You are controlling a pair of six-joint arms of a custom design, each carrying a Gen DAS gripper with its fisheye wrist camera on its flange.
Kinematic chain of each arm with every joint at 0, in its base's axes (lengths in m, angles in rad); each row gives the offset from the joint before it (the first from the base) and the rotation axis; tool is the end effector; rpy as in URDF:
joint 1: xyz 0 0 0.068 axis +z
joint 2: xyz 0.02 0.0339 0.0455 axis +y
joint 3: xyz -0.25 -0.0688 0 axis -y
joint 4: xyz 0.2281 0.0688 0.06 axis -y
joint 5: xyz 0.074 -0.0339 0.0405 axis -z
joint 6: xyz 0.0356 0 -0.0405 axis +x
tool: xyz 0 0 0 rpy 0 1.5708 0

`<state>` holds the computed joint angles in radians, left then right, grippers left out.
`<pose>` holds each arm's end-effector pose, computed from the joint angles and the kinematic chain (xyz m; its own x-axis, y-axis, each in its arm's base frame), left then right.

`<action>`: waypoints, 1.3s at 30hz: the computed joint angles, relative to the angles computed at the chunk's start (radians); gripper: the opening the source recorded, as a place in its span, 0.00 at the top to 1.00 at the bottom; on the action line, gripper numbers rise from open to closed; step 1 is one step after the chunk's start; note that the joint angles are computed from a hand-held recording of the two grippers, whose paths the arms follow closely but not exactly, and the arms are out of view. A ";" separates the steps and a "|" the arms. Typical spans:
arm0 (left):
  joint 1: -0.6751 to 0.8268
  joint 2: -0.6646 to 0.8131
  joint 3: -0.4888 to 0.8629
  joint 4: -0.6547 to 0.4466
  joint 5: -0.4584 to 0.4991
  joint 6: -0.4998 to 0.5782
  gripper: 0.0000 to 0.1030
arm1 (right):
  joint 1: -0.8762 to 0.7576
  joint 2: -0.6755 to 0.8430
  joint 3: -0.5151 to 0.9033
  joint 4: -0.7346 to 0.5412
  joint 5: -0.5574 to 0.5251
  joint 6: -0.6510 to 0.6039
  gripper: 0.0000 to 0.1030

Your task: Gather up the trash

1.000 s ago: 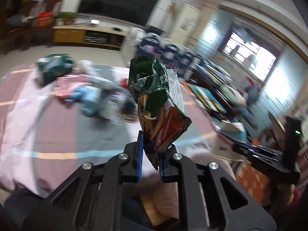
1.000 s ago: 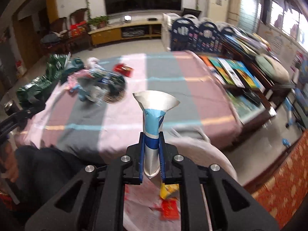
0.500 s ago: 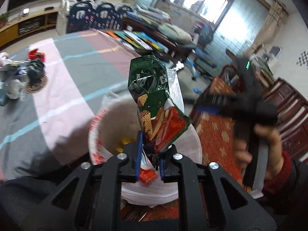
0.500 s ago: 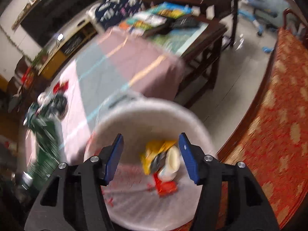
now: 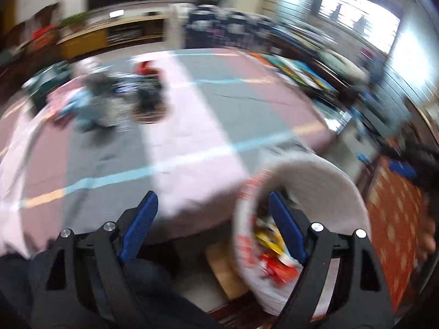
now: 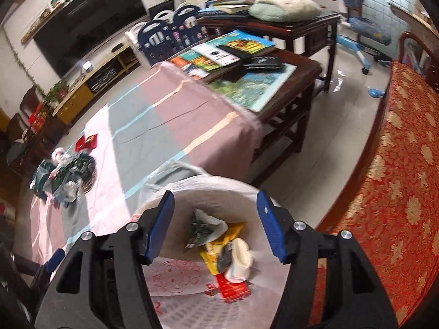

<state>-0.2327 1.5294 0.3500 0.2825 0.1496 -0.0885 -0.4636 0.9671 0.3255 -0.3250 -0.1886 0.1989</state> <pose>0.2131 -0.0560 0.0900 -0.7855 0.0963 -0.6113 0.2501 0.9530 -0.1712 0.1449 -0.0650 0.1412 -0.6536 0.5438 -0.5264 0.4826 0.8352 0.2635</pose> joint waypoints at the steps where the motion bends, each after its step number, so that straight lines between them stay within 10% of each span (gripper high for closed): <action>1: 0.067 0.031 0.021 0.006 0.009 -0.001 0.24 | 0.059 0.024 0.004 0.022 0.012 0.035 0.40; 14: 0.725 0.321 0.275 -0.003 0.258 0.067 0.38 | 0.806 0.799 0.510 0.382 0.197 0.380 0.40; 29: 0.848 0.389 0.282 0.094 0.459 -0.003 0.27 | 0.877 1.713 1.832 -0.160 -0.007 0.454 0.38; 34: 0.933 0.392 0.233 0.269 0.429 -0.152 0.26 | 0.941 1.683 1.728 -0.080 -0.083 0.329 0.60; 39: 0.965 0.418 0.254 0.277 0.388 -0.212 0.25 | 0.996 1.581 1.568 -0.055 -0.249 0.166 0.60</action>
